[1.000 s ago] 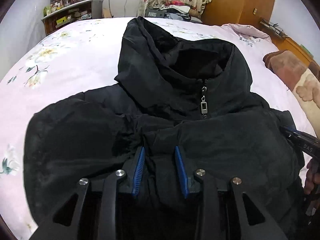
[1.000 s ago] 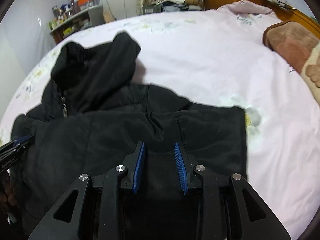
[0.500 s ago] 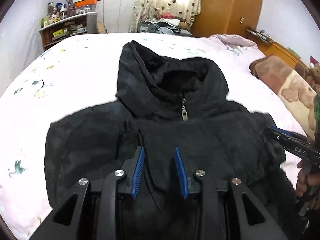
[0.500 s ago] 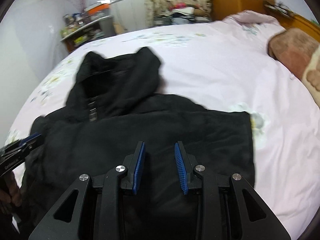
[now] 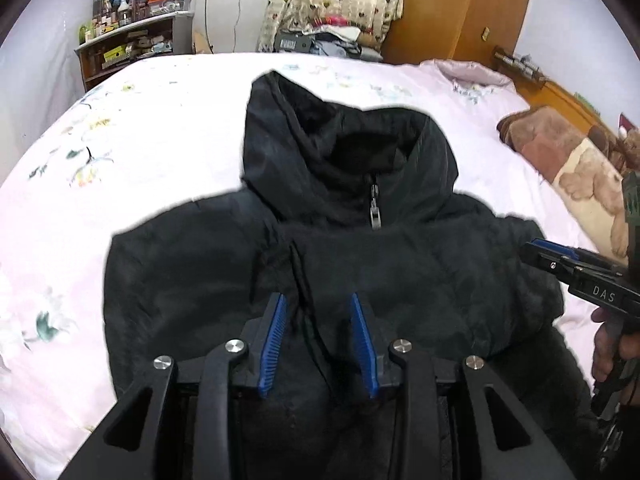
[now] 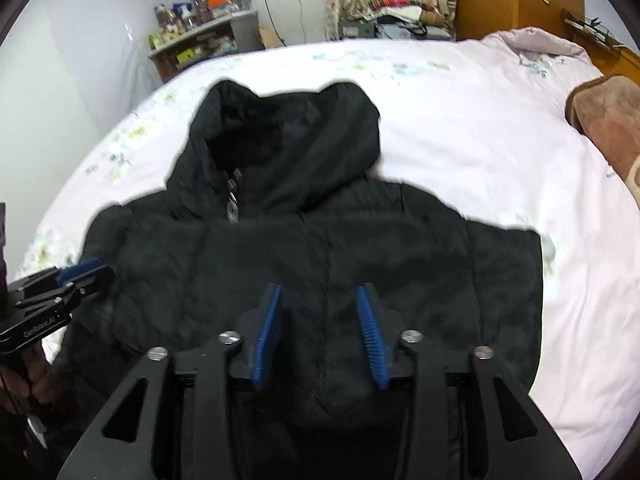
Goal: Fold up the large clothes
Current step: 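Move both tools to the jacket hem, then grasp the jacket hem with the left tool while the right tool grasps it too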
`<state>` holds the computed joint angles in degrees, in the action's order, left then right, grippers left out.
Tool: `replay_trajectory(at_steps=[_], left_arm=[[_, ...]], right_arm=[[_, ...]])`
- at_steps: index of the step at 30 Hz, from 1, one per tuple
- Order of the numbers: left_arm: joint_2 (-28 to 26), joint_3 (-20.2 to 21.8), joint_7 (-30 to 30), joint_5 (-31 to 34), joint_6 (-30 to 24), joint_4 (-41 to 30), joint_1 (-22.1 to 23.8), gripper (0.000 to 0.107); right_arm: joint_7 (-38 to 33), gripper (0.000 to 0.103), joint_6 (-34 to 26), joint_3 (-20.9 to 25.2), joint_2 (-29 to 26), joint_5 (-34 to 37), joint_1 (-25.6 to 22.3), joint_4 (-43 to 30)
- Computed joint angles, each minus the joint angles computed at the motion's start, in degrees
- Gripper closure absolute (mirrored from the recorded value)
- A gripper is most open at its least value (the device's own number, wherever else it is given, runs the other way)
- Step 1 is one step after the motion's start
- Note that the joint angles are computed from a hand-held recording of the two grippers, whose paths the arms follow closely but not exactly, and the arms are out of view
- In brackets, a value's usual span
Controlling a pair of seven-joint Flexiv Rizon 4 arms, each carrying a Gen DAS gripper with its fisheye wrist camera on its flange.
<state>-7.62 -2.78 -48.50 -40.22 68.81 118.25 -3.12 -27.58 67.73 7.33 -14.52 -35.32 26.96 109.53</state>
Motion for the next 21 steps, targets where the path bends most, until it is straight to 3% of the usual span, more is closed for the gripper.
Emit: replay_trajectory(at_steps=[5, 10, 21], left_arm=[[-3.7, -0.1, -1.8, 2.1, -0.7, -7.4, 0.9, 0.050], [-10.4, -0.6, -6.7, 7.9, -2.3, -17.5, 1.9, 0.049], [-30.8, 2.7, -26.2, 23.3, -16.5, -47.2, 1.1, 0.049]], right_arm=[[-3.9, 0.057, -1.3, -0.8, -3.4, 0.7, -0.1, -6.5], [-8.2, 0.057, -2.4, -2.4, -9.0, 2.0, -0.1, -15.3], [-18.3, 0.057, -10.9, -2.8, -22.1, 13.5, -2.1, -35.9]])
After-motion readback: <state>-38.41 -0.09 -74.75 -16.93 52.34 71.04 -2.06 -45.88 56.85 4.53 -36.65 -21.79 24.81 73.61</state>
